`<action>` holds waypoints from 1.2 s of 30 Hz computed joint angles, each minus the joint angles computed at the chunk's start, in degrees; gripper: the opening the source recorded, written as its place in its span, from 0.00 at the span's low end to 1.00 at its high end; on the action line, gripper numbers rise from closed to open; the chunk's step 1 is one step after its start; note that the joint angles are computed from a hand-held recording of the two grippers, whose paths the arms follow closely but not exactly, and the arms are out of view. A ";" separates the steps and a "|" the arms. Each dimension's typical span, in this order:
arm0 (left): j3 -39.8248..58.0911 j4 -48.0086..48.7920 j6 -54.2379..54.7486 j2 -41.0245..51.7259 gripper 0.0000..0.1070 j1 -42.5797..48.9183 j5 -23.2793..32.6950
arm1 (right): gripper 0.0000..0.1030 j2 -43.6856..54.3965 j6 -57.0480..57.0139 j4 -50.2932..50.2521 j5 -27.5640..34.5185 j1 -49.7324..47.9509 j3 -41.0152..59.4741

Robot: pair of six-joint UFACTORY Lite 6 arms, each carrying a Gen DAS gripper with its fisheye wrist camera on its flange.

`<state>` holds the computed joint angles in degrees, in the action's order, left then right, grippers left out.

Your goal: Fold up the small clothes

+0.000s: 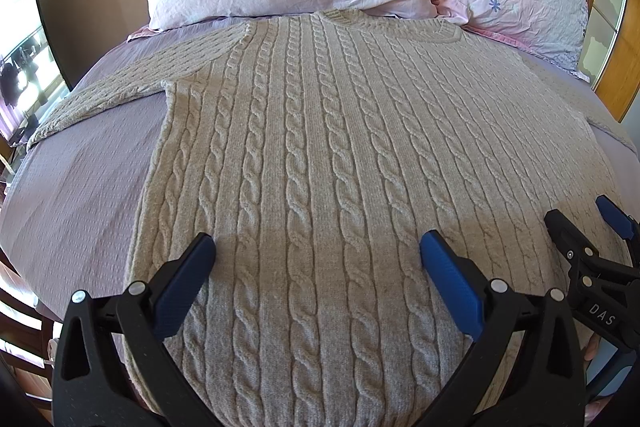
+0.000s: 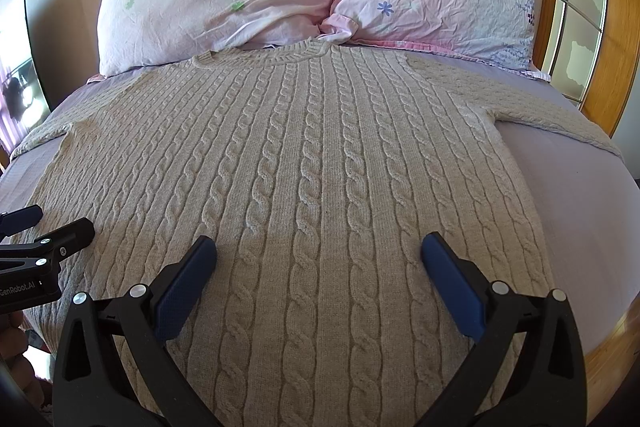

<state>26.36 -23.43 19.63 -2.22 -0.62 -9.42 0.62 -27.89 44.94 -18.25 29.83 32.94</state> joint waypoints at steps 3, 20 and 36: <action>0.00 0.00 0.00 0.00 0.95 0.00 0.00 | 0.99 -0.02 -0.02 0.04 0.02 0.00 0.00; 0.06 -0.17 0.18 0.03 0.95 -0.01 0.04 | 0.99 0.60 -0.52 1.66 -0.11 0.71 0.20; 3.28 -2.02 3.19 2.02 0.95 0.79 3.06 | 0.99 1.95 -6.53 4.41 5.04 -0.81 2.80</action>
